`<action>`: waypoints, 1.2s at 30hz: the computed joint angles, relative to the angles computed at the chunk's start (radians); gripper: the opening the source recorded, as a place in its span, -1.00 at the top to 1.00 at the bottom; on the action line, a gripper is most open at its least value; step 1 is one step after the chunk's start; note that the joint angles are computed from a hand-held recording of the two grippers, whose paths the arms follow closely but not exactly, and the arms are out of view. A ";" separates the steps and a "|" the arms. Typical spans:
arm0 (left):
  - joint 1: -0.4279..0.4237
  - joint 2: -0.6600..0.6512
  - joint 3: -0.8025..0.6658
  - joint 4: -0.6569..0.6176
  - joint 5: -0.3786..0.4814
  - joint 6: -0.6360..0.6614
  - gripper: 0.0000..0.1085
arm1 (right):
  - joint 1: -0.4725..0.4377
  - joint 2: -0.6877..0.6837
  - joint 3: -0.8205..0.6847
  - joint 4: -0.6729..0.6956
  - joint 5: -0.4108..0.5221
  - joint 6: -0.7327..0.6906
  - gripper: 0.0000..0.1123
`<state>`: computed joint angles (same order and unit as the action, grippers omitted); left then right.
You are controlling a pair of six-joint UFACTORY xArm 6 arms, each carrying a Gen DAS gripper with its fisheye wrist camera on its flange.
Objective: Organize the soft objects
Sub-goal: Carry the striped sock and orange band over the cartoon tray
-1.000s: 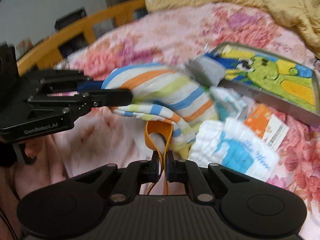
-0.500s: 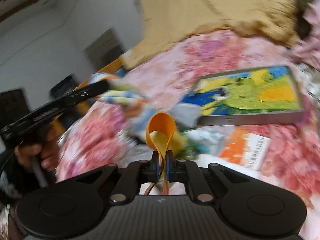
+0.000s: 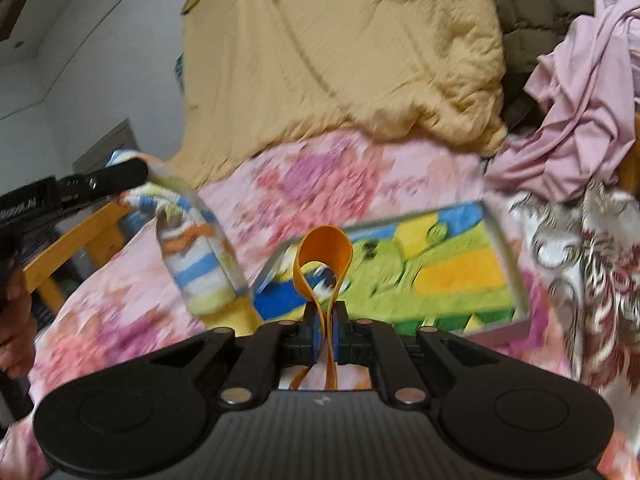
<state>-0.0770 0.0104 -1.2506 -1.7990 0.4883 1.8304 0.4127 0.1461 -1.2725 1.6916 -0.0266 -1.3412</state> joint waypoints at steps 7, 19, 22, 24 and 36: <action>-0.066 0.180 -0.192 0.013 -0.074 -0.001 0.77 | -0.032 0.202 -0.232 0.054 -0.045 -0.008 0.87; -0.088 0.419 -0.392 0.284 -0.116 -0.348 0.77 | -0.080 0.319 -0.237 -0.569 0.002 0.634 0.87; -0.091 0.450 -0.426 0.310 -0.118 -0.381 0.77 | -0.094 0.333 -0.249 -0.620 0.003 0.691 0.87; -0.095 0.475 -0.459 0.333 -0.120 -0.409 0.77 | -0.107 0.341 -0.250 -0.692 0.005 0.771 0.87; -0.102 0.612 -0.600 0.710 -0.117 -0.841 0.76 | -0.157 0.375 -0.253 -0.987 0.036 1.082 0.85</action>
